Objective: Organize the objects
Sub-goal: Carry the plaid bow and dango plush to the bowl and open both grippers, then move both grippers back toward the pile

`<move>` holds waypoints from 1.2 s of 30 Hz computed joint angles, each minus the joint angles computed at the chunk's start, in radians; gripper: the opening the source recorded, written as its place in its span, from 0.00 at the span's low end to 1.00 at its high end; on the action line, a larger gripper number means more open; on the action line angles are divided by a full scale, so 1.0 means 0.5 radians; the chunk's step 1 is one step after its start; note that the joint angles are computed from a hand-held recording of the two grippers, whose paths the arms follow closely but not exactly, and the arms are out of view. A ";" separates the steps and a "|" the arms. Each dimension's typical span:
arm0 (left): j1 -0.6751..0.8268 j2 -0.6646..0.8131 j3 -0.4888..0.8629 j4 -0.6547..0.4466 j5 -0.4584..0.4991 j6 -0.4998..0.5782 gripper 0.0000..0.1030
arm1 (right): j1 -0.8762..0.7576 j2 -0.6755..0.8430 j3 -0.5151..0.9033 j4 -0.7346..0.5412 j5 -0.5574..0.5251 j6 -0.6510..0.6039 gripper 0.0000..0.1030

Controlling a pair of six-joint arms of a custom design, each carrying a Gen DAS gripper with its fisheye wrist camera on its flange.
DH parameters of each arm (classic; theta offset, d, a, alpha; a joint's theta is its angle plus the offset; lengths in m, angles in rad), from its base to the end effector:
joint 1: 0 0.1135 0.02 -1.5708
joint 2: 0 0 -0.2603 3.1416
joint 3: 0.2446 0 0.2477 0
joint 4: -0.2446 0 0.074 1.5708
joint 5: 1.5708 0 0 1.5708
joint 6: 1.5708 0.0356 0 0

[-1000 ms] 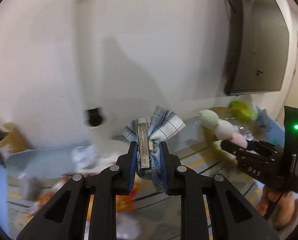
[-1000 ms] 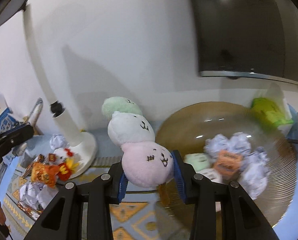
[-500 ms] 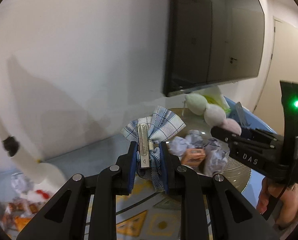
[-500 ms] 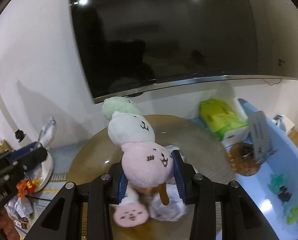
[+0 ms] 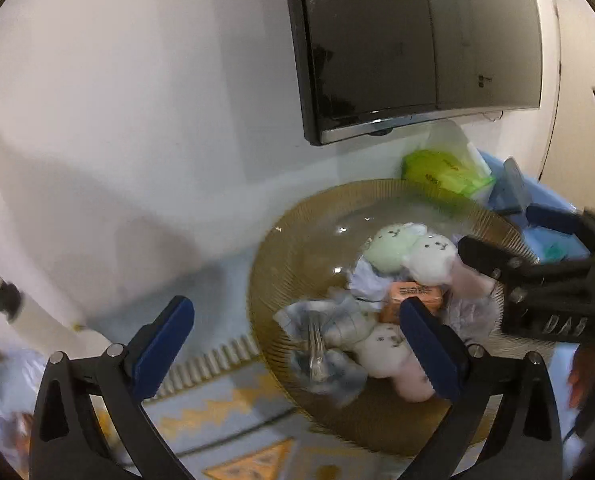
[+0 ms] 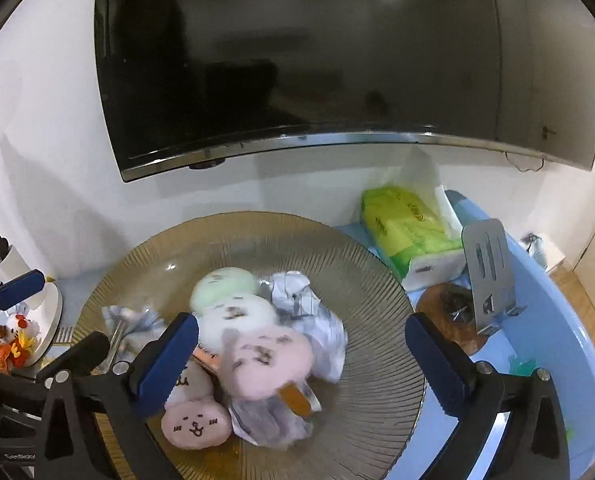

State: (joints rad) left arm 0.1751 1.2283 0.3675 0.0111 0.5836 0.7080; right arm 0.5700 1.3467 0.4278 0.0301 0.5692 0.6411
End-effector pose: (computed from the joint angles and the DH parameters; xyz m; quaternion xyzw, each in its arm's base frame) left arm 0.2035 0.0161 0.1376 0.3339 0.8378 -0.0990 0.4205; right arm 0.1966 0.1032 0.1319 0.1260 0.9006 -0.0349 0.4145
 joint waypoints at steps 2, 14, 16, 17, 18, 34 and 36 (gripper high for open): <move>0.069 0.108 0.050 -0.057 0.109 0.054 0.99 | -0.033 0.035 -0.006 0.068 -0.083 0.013 1.00; 0.348 0.057 0.173 -0.307 0.238 0.277 0.99 | 0.294 0.195 0.215 -0.079 0.030 0.264 1.00; 0.456 0.050 0.210 -0.384 0.300 0.363 0.99 | 0.433 0.160 0.256 -0.142 0.075 0.357 1.00; 0.511 0.058 0.236 -0.420 0.324 0.405 0.99 | 0.487 0.158 0.285 -0.178 0.103 0.396 1.00; 0.583 0.080 0.267 -0.459 0.357 0.461 0.99 | 0.545 0.171 0.322 -0.214 0.134 0.436 1.00; 1.758 1.463 1.676 -1.285 0.454 1.344 0.99 | 1.186 1.097 1.107 -0.198 0.078 0.667 1.00; 1.848 1.714 1.979 -1.518 0.436 1.438 0.99 | 1.211 1.227 1.212 -0.174 0.046 0.643 1.00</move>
